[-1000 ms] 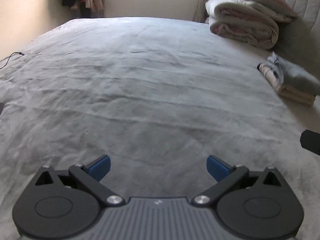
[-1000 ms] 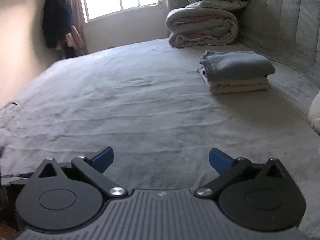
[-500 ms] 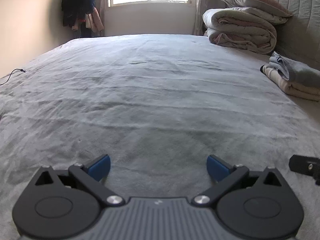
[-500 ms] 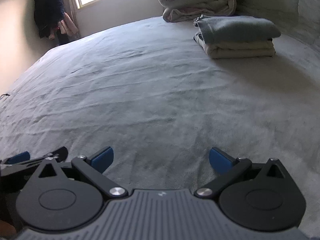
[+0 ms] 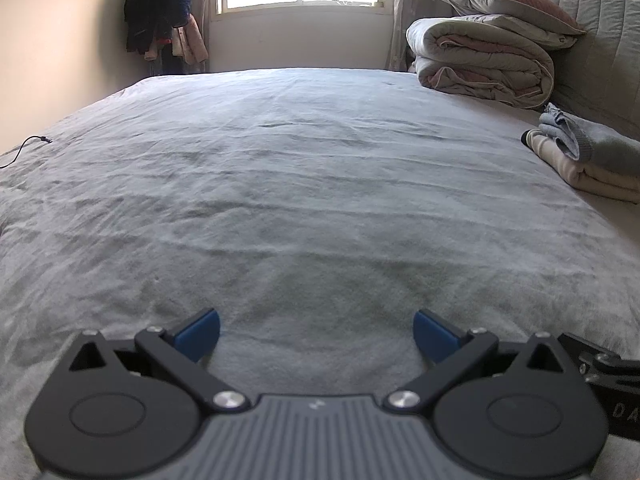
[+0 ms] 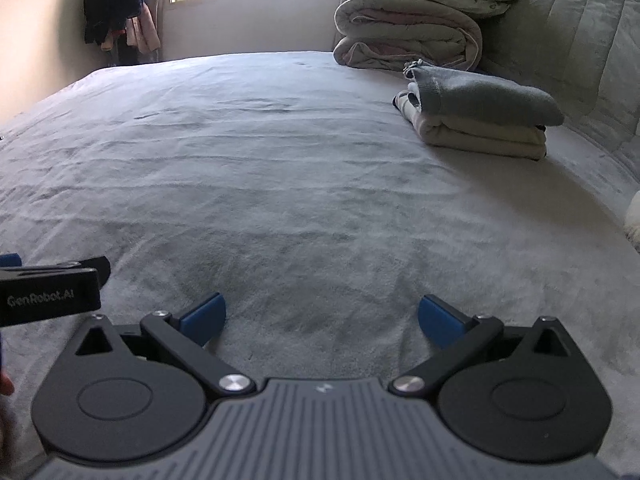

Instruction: Fold clothes

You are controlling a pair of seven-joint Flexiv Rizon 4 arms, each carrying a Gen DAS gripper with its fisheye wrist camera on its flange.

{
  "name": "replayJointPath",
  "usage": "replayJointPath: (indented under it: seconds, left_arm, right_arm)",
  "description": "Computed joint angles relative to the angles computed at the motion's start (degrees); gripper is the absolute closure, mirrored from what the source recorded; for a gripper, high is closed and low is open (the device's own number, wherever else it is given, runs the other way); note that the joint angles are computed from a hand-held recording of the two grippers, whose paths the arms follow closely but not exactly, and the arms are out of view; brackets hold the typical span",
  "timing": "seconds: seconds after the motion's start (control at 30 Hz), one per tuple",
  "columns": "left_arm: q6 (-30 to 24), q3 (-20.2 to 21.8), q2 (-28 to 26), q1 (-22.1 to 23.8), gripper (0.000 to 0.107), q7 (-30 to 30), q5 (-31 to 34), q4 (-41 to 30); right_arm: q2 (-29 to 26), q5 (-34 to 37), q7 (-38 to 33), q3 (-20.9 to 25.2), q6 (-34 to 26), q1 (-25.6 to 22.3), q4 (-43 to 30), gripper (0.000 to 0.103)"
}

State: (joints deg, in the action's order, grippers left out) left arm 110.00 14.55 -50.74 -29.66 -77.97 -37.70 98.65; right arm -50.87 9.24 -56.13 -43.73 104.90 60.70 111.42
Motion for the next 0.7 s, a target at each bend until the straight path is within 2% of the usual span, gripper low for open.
replayJointPath:
  seconds: [0.1, 0.7]
  left_arm:
    - [0.50, -1.40, 0.37, 1.29, 0.004, -0.40, 0.94, 0.33]
    - [1.12, -1.87, 0.47, 1.38, 0.004, -0.30, 0.69, 0.67]
  right_arm:
    - [0.08, 0.04, -0.07, 0.44, 0.33, -0.45, -0.06, 0.000]
    - [-1.13, 1.50, -0.87, 0.43, 1.15, -0.54, -0.93, 0.000]
